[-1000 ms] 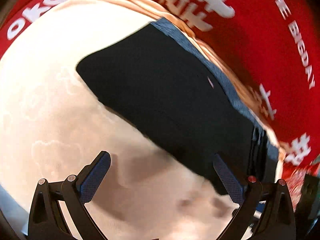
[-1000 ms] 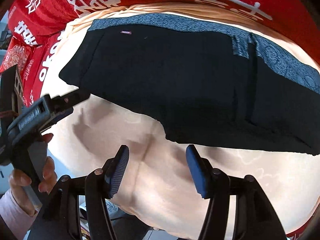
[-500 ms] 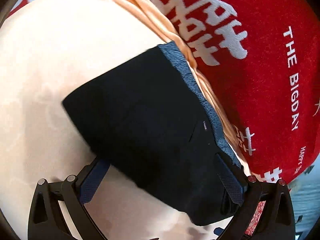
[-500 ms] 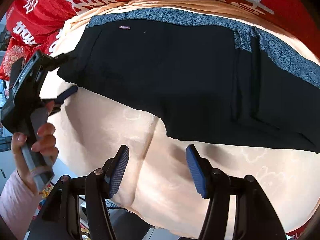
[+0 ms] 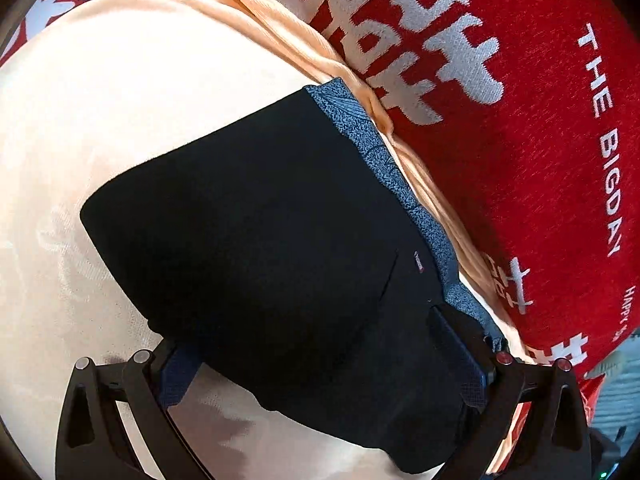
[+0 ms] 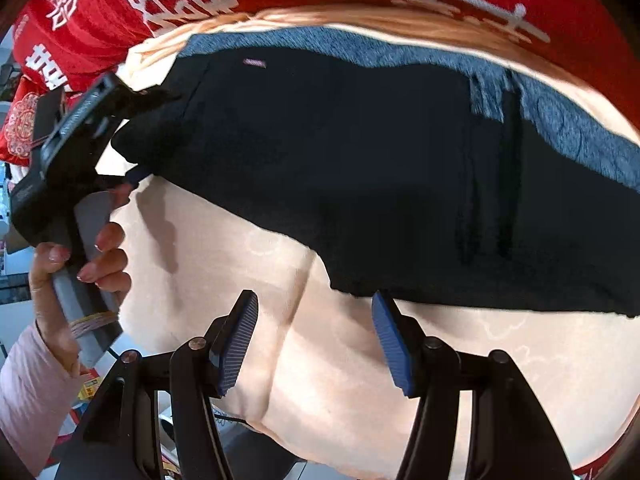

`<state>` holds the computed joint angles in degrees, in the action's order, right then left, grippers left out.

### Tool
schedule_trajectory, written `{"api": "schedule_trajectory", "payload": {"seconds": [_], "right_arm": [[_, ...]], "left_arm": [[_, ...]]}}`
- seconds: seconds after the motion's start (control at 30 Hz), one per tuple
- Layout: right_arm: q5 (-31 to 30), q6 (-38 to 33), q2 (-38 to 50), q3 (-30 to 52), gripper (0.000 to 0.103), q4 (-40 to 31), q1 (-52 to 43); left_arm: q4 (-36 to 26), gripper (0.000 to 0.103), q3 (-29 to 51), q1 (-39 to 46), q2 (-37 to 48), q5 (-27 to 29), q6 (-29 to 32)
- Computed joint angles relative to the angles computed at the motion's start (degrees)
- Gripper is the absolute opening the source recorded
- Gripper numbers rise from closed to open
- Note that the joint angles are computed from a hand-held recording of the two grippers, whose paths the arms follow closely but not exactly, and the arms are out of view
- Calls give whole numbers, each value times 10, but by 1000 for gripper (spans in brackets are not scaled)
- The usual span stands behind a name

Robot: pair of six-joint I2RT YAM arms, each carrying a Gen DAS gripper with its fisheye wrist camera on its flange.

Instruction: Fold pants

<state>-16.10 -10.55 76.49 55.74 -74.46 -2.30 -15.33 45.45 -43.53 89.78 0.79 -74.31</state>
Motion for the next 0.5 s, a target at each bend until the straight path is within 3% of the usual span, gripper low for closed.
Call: {"api": "schedule_trajectory", "payload": {"seconds": [0.1, 0.2, 0.23, 0.27, 0.4, 0.5], "right_arm": [[-2, -11, 13, 24, 63, 0, -5], [-9, -24, 37, 66, 63, -5, -17], [-16, -30, 49, 86, 63, -9, -26], [-23, -38, 63, 106, 63, -14, -37], [-49, -44, 136, 216, 63, -40, -46], [-66, -36, 192, 300, 64, -58, -18]], "left_arm": [[-11, 98, 9, 11, 3, 11, -14], [-41, 62, 12, 13, -13, -9, -37], [-73, 44, 29, 7, -8, -25, -26], [-111, 40, 53, -2, 3, -45, -1], [-279, 40, 214, -95, 96, -191, 134], [-354, 40, 304, -160, 166, -289, 208]]}}
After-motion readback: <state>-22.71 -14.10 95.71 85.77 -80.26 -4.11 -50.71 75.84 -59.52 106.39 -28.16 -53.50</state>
